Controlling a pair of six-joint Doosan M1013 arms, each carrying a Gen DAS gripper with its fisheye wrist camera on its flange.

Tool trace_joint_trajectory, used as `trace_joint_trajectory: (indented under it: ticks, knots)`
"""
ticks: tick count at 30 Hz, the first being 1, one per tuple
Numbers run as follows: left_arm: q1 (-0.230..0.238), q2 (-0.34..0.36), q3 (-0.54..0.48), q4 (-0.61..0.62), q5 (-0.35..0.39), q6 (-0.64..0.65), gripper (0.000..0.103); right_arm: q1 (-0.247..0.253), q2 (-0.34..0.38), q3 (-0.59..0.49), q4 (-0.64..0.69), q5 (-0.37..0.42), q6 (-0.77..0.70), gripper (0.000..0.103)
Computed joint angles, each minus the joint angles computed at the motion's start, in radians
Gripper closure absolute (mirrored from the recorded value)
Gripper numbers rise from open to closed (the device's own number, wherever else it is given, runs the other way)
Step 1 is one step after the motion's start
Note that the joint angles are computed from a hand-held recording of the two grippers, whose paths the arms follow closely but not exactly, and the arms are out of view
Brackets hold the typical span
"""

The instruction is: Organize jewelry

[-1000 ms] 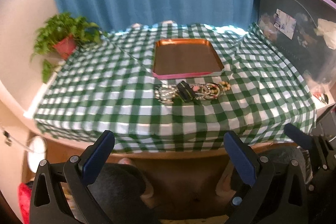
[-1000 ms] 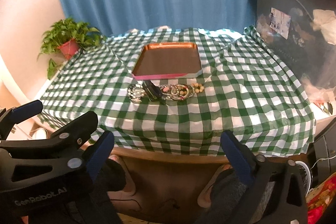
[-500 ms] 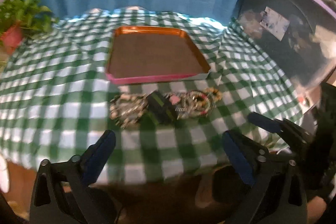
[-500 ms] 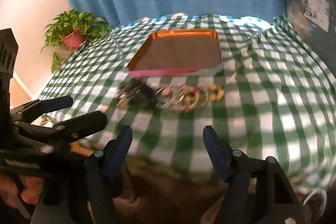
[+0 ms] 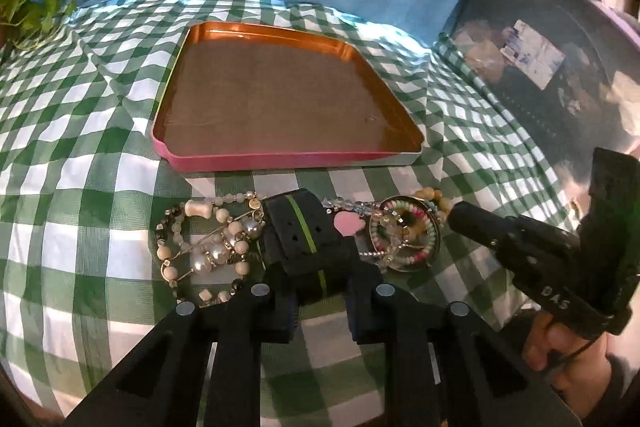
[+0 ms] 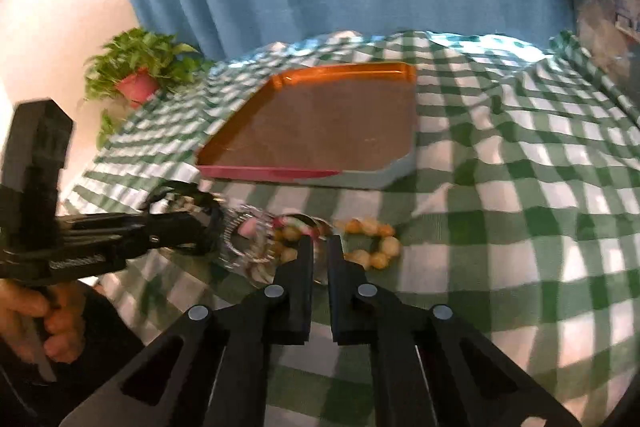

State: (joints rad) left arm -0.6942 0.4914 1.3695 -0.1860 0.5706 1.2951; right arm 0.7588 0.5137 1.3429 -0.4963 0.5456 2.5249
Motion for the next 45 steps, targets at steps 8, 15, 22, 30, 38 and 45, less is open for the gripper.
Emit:
trace_joint_trajectory:
  ticks: [8,15,22,30,38,45]
  knots:
    - [0.039,-0.038,0.077,-0.178,-0.061,0.100,0.084,0.001,0.023,-0.028,0.015,0.073,-0.023,0.096]
    - [0.036,-0.046,0.091,-0.166,-0.074,0.109,0.084,-0.005,0.029,-0.036,0.091,0.065,-0.089,0.094]
    - [0.052,-0.045,0.096,-0.280,-0.063,0.167,0.084,-0.002,0.036,-0.045,0.100,0.068,-0.103,0.085]
    - [0.019,-0.051,0.098,-0.081,-0.092,0.078,0.084,-0.033,0.011,0.015,0.209,-0.047,-0.034,0.097]
    - [0.032,-0.069,0.116,-0.255,-0.147,0.220,0.085,-0.027,-0.022,0.050,0.032,-0.103,0.141,0.099]
    - [0.026,-0.076,0.117,-0.296,-0.158,0.292,0.089,0.016,-0.065,0.087,-0.417,-0.025,0.458,0.100]
